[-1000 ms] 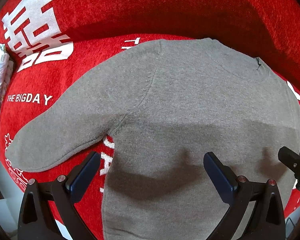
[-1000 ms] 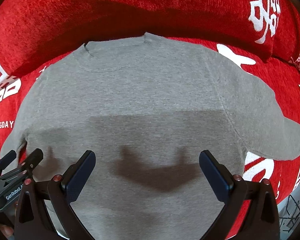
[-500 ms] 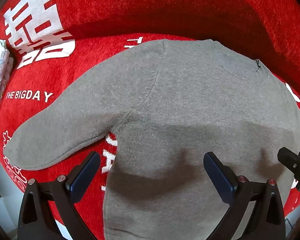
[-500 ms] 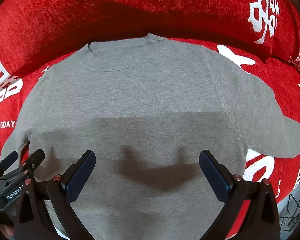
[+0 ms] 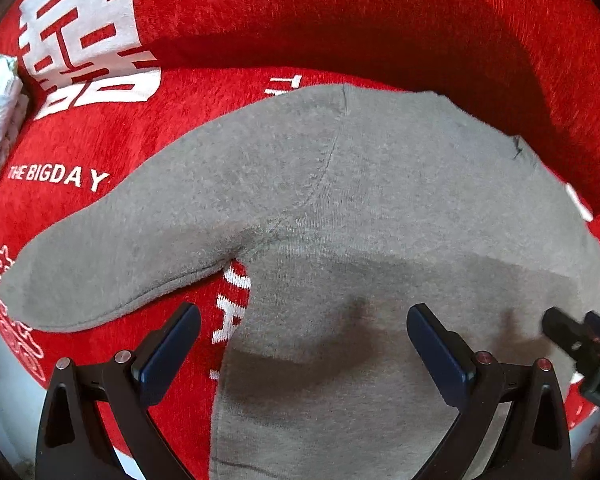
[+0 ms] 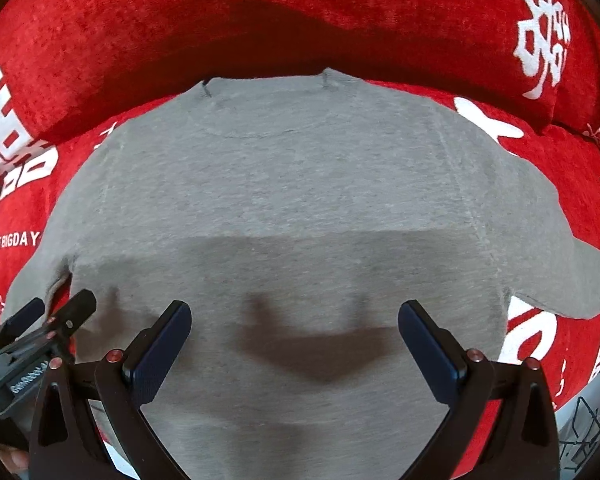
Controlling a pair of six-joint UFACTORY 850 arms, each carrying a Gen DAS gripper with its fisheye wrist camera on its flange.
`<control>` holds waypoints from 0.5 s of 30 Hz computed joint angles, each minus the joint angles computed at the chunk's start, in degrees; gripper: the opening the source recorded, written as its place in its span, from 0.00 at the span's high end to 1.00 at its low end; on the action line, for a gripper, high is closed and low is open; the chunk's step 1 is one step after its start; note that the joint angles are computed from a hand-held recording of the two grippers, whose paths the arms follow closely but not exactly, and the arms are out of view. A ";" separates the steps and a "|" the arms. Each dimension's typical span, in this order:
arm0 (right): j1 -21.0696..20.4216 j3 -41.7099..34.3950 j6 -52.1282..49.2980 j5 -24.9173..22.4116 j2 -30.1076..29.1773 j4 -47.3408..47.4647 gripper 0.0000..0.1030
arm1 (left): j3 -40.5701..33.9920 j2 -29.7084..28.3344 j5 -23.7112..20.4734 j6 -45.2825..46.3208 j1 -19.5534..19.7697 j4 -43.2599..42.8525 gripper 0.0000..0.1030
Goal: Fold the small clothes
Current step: 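Grasp the sleeve cuff nearest the left tool with the left tool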
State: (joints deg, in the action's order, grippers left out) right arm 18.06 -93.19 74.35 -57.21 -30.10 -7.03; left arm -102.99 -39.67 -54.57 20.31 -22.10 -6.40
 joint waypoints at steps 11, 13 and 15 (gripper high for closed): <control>2.13 -7.87 -6.19 -0.04 -6.17 3.53 0.00 | -3.53 -3.51 -1.11 -4.75 13.72 -12.19 0.00; 2.54 -9.77 -7.46 -0.17 -7.84 4.39 0.00 | -4.45 -5.04 -1.69 -6.52 16.38 -13.56 0.00; 2.85 -11.65 -8.71 -0.47 -9.52 5.16 0.00 | -4.56 -6.17 -1.85 -6.61 18.37 -16.61 0.00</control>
State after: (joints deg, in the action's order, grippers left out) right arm 20.91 -104.84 65.64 -57.68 -39.62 -1.87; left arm -107.55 -45.84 -56.42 13.70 -3.73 -23.01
